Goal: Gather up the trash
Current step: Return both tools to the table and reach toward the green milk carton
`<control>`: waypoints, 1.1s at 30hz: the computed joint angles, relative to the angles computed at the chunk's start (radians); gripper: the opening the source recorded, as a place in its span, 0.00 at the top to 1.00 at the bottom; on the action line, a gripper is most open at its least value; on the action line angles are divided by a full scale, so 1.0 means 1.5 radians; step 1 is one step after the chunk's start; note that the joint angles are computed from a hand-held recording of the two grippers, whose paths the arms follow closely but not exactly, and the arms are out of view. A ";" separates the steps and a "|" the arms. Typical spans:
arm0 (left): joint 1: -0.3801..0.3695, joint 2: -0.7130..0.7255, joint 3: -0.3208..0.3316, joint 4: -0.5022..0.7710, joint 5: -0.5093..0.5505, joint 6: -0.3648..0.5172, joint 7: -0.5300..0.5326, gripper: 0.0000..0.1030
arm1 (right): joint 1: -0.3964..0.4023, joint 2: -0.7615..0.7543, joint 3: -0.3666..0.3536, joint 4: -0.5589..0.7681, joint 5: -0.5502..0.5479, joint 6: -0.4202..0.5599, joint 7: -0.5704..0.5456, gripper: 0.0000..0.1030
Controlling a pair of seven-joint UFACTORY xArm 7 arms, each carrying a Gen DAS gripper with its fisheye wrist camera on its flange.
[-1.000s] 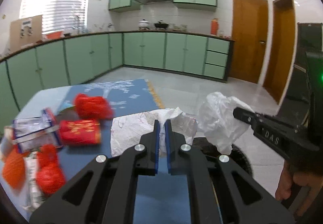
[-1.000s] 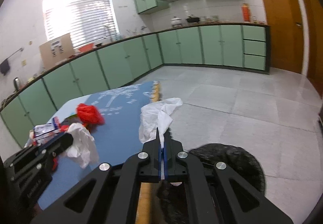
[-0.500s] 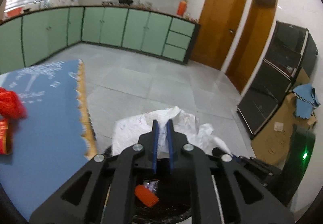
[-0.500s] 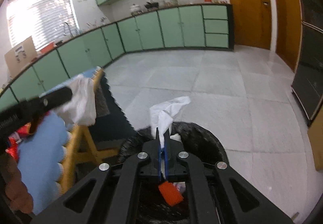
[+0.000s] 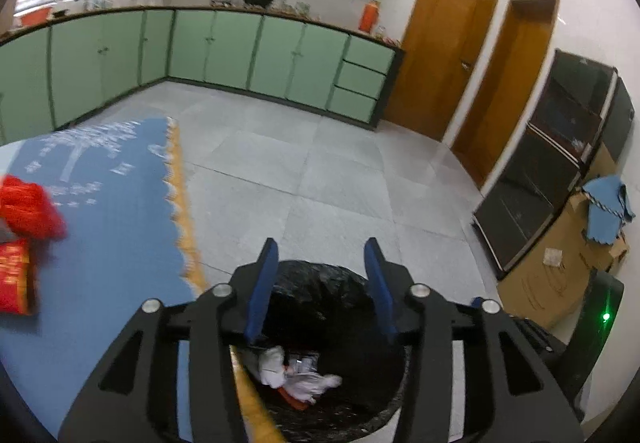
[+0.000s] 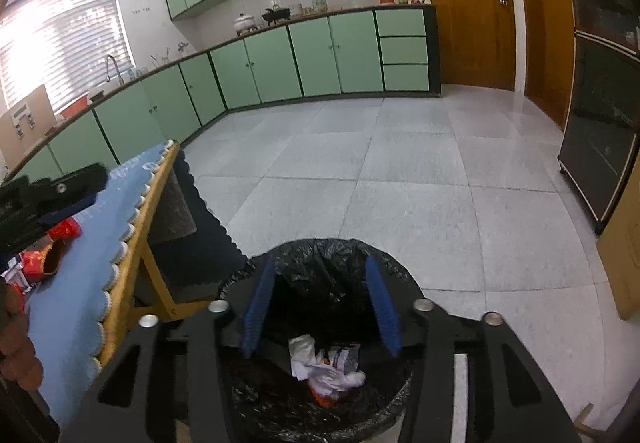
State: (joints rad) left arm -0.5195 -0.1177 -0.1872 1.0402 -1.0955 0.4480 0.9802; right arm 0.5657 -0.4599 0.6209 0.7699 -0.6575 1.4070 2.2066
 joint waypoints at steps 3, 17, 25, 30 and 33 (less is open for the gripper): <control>0.016 -0.035 0.016 -0.025 0.012 -0.021 -0.014 0.48 | -0.009 0.024 0.017 0.040 -0.025 0.027 -0.005 0.32; 0.137 -0.172 0.104 -0.177 0.266 -0.151 -0.175 0.37 | 0.036 0.259 -0.029 0.267 -0.284 -0.002 -0.049 0.09; 0.162 -0.206 0.169 -0.218 0.386 -0.109 -0.259 0.37 | 0.100 0.406 -0.093 0.414 -0.383 -0.066 -0.118 0.09; 0.148 -0.240 0.206 -0.260 0.404 -0.089 -0.256 0.37 | 0.144 0.444 -0.130 0.459 -0.388 -0.073 -0.135 0.09; 0.146 -0.253 0.209 -0.279 0.415 -0.083 -0.258 0.39 | 0.166 0.453 -0.153 0.470 -0.384 -0.081 -0.139 0.10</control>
State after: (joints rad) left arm -0.3003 -0.4975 0.1262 0.6223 -0.4729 0.3228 0.5934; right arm 0.8140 0.2192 0.3909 1.4744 -1.2331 1.2849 1.9975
